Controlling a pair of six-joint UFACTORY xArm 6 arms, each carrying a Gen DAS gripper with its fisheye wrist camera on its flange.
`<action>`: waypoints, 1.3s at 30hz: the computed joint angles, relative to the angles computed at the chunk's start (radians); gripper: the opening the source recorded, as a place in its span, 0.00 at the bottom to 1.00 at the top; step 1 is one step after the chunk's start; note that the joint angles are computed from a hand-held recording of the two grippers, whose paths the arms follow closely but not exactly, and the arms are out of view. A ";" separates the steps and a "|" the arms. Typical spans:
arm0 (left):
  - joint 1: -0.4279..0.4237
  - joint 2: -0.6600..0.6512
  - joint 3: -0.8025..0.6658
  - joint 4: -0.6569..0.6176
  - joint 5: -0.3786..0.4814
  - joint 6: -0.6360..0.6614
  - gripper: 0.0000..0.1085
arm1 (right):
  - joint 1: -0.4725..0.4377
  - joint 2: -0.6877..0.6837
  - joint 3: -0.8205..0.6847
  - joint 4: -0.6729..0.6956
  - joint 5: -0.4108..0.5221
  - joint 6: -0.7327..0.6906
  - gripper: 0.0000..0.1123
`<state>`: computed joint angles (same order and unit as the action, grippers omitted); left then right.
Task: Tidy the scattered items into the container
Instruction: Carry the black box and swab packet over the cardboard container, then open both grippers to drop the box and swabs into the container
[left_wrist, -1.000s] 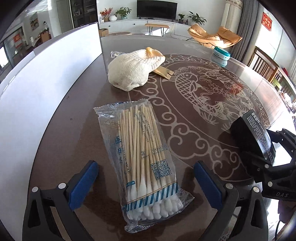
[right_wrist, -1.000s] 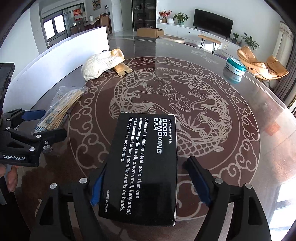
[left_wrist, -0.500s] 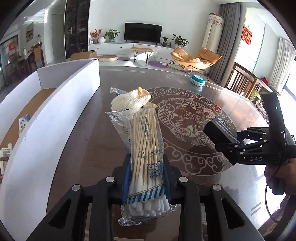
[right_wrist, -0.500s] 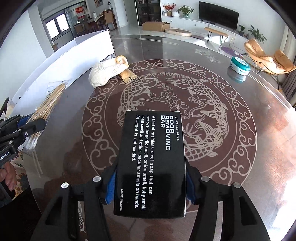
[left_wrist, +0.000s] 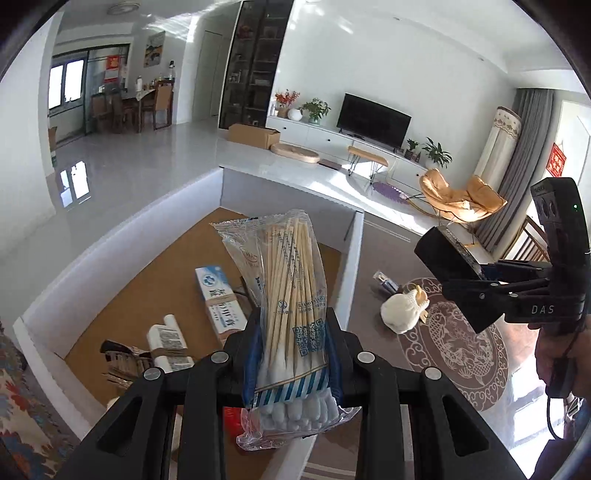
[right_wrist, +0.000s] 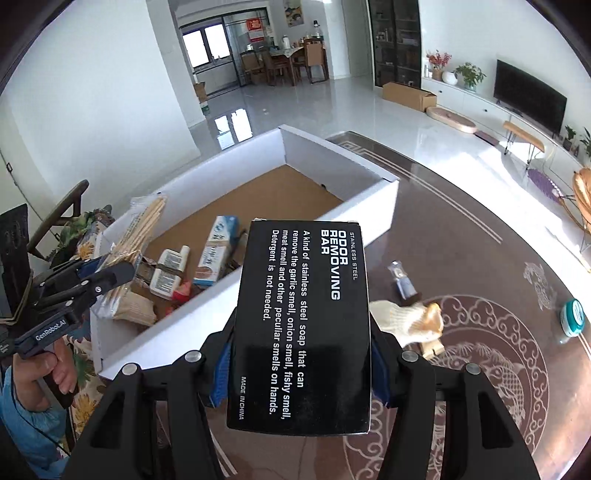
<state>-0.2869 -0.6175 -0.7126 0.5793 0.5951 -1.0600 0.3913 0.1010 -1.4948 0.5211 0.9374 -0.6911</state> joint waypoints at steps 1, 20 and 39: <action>0.035 -0.024 0.025 -0.024 -0.002 0.013 0.28 | 0.037 0.032 -0.049 -0.005 0.021 0.016 0.53; 0.206 0.009 0.153 -0.227 -0.043 0.053 0.38 | 0.317 0.364 -0.296 -0.226 -0.056 0.200 0.53; 0.086 -0.089 0.137 0.104 0.060 -0.207 0.68 | 0.199 0.248 -0.226 -0.319 -0.208 0.325 0.81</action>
